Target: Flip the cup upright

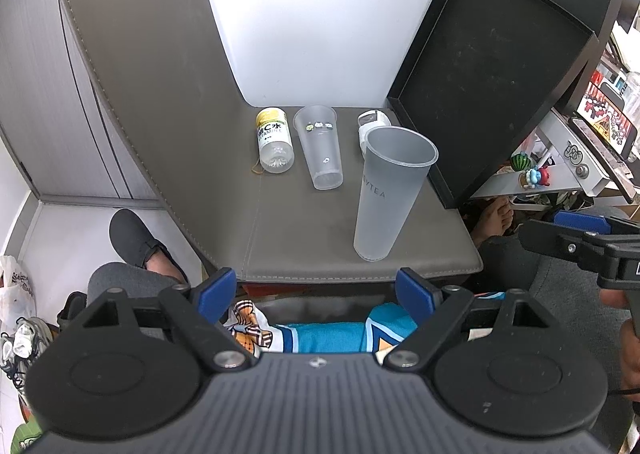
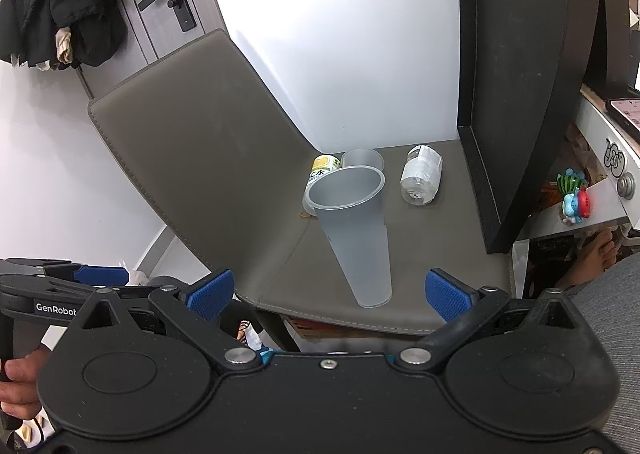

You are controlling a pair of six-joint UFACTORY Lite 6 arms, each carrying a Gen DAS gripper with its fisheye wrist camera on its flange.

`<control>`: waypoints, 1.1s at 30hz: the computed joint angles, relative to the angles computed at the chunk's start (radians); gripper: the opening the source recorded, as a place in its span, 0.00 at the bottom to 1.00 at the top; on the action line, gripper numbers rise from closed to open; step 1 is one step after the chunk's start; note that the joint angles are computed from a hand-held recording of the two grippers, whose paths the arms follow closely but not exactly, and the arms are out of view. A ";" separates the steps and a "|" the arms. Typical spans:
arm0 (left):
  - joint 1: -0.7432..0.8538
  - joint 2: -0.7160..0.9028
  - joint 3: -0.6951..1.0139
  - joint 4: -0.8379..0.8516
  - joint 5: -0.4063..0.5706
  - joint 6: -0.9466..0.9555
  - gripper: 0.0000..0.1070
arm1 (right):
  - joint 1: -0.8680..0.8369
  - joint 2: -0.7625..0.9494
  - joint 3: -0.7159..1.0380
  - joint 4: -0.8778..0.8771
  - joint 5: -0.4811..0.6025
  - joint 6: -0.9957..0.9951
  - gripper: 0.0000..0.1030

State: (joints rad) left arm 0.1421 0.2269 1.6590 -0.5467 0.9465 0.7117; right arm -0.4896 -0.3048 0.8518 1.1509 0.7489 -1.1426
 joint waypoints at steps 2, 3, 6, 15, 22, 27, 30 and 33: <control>0.000 0.000 0.000 0.000 0.000 0.000 0.80 | 0.000 0.000 0.000 -0.001 0.000 -0.002 1.00; -0.001 0.000 0.000 0.001 -0.001 0.000 0.80 | 0.001 -0.001 -0.001 -0.002 -0.001 -0.002 1.00; 0.000 -0.002 -0.005 0.000 -0.002 0.001 0.80 | 0.002 0.001 0.000 -0.002 -0.001 -0.004 1.00; 0.002 -0.004 -0.009 -0.002 -0.002 0.006 0.80 | 0.002 0.003 0.001 -0.004 -0.003 -0.001 1.00; 0.001 -0.003 -0.007 0.000 -0.002 0.002 0.80 | 0.002 0.003 0.001 -0.003 -0.002 -0.001 1.00; 0.000 -0.001 -0.003 0.002 -0.001 0.000 0.80 | 0.005 0.002 0.001 -0.006 -0.005 0.003 1.00; 0.004 -0.006 -0.013 -0.002 -0.002 0.007 0.80 | 0.004 0.004 0.001 -0.008 -0.006 0.004 1.00; 0.006 -0.010 -0.022 -0.004 -0.003 0.014 0.80 | 0.005 0.006 0.002 -0.016 -0.008 0.009 1.00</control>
State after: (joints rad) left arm 0.1482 0.2168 1.6371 -0.5507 0.9434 0.7253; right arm -0.4842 -0.2989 0.8543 1.1353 0.7407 -1.1335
